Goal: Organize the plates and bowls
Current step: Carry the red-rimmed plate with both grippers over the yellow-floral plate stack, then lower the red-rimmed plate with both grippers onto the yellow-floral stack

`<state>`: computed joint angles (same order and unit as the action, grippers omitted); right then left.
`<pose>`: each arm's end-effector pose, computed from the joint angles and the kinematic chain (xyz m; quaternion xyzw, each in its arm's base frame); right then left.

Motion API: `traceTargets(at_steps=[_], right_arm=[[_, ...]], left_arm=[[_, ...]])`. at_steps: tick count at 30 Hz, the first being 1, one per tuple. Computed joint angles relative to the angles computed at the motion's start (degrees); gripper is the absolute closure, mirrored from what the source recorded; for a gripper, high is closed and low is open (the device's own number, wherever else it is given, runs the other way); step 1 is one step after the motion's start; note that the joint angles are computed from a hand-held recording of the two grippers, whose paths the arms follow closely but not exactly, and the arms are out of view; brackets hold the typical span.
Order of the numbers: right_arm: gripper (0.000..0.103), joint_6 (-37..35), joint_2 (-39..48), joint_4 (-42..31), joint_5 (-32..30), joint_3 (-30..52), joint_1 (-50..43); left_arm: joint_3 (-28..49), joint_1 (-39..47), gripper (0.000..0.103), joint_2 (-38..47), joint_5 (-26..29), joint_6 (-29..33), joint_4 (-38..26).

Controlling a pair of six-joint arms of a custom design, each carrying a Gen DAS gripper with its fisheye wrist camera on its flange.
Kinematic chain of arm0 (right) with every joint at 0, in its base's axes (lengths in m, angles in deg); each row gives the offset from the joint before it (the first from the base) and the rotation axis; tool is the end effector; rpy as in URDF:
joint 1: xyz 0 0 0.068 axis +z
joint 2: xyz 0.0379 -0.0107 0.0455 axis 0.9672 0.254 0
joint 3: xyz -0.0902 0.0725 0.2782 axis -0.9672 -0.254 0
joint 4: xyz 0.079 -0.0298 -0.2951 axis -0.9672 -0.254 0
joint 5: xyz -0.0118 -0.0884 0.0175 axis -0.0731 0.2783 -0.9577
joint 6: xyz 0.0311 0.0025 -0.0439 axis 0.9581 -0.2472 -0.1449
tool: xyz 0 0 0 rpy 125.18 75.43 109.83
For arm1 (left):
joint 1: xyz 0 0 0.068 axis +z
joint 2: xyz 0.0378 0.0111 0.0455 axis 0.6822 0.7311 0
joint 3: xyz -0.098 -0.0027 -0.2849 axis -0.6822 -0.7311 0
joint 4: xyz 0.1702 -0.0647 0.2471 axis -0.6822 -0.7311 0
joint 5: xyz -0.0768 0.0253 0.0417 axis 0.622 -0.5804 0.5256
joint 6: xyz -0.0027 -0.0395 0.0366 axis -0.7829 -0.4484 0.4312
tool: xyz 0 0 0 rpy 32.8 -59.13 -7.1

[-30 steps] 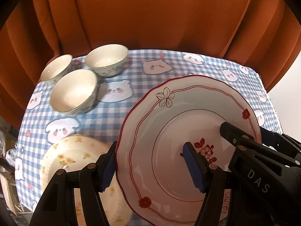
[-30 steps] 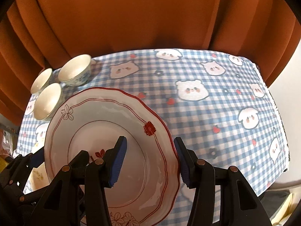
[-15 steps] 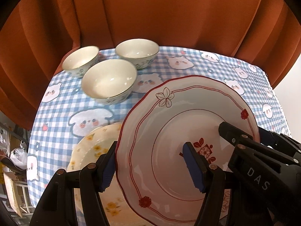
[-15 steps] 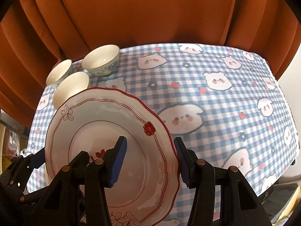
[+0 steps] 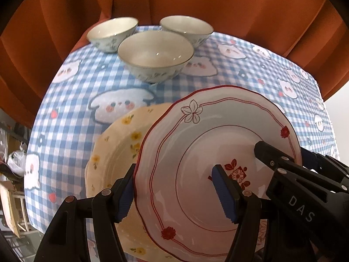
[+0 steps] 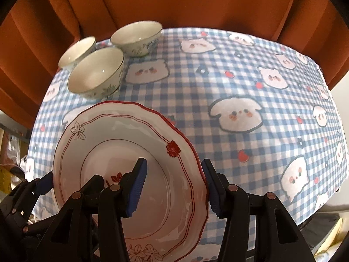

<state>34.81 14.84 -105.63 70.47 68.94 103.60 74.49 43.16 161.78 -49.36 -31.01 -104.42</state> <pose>0.2755 0.1410 0.1717 0.0512 0.9766 0.0155 0.2085 0.2895 -0.0056 0.1467 0.0605 0.9792 -0.0789 0.1770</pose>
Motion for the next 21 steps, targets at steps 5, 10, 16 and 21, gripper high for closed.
traceTargets(at_steps=[5, 10, 16, 21], right_arm=[[0.048, 0.09, 2.81, -0.05, -0.04, 1.08, 1.33], [0.048, -0.23, 5.76, -0.17, -0.49, 2.61, 1.93], [0.048, -0.66, 8.67, -0.55, -0.05, 4.47, 2.43], [0.048, -1.19, 8.83, 0.03, 0.47, 4.51, 2.86]], left_arm=[[-0.25, 1.32, 0.035, 1.46, 0.00, 0.13, 0.33], [-0.15, 2.36, 0.035, 3.44, -0.05, 0.35, 1.08], [-0.52, 2.57, 0.035, 3.97, -0.69, 0.07, 1.92], [-0.53, 3.00, 0.035, 4.22, -0.28, -0.01, 2.16]])
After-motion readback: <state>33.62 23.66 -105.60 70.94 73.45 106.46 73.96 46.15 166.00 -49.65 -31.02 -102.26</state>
